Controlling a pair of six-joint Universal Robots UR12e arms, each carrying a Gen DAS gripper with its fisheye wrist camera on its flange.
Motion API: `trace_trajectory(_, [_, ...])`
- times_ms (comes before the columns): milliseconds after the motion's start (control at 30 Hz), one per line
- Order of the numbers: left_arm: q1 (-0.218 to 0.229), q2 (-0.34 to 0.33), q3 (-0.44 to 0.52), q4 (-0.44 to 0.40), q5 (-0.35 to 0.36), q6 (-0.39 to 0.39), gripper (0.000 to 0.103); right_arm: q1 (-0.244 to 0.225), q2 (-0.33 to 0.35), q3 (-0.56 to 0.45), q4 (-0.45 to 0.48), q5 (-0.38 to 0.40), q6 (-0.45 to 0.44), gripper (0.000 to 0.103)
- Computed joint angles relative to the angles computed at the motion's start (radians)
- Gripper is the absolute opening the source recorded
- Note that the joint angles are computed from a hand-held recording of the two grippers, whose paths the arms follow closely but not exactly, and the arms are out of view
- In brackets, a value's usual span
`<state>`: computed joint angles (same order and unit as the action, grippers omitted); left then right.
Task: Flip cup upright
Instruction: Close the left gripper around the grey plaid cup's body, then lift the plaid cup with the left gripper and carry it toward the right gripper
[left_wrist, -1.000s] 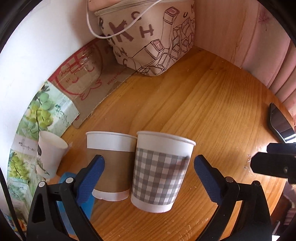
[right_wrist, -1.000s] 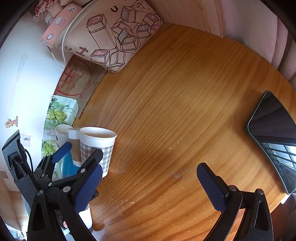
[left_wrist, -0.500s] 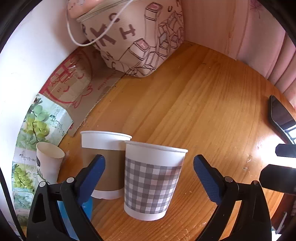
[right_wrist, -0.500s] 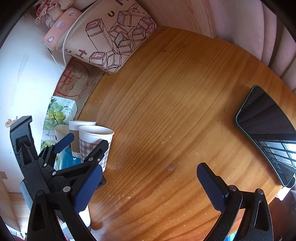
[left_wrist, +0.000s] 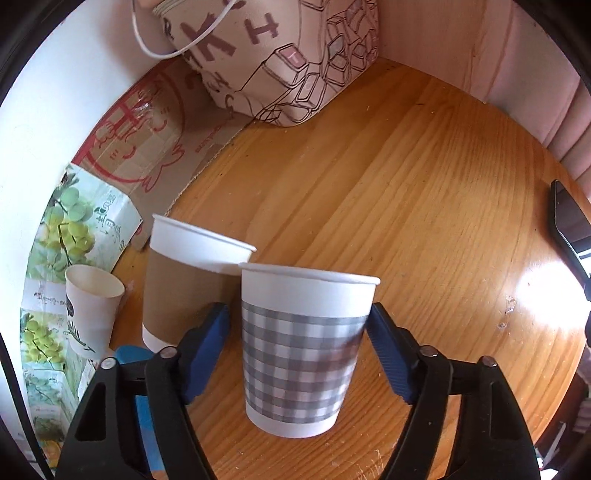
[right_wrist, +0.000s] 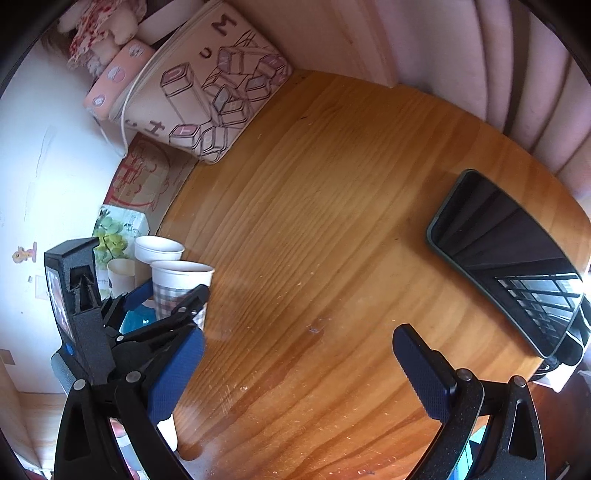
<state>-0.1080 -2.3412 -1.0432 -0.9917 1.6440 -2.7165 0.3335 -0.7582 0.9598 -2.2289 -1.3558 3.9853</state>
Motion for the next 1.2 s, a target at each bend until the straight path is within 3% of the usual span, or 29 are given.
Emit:
trace_trajectory(300, [0.004, 0.007, 0.007, -0.059, -0.011, -0.026, 0.069, 0.001, -0.016, 0.025, -0.008, 0.001, -0.002, 0.103])
trace_trajectory(533, [0.009, 0.048, -0.042, -0.071, -0.017, -0.066, 0.068, 0.008, -0.017, 0.017, -0.006, 0.025, -0.049, 0.103])
trace_trajectory(867, [0.037, 0.154, -0.167, -0.070, -0.043, -0.229, 0.068, 0.033, -0.035, 0.017, 0.025, 0.049, -0.157, 0.103])
trace_trajectory(1067, [0.056, 0.237, -0.283, -0.004, -0.034, -0.329, 0.068, 0.054, -0.054, 0.029, 0.047, 0.048, -0.242, 0.103])
trace_trajectory(1200, [0.078, 0.292, -0.357, 0.022, -0.065, -0.425, 0.068, 0.067, -0.069, 0.049, 0.028, 0.046, -0.299, 0.103])
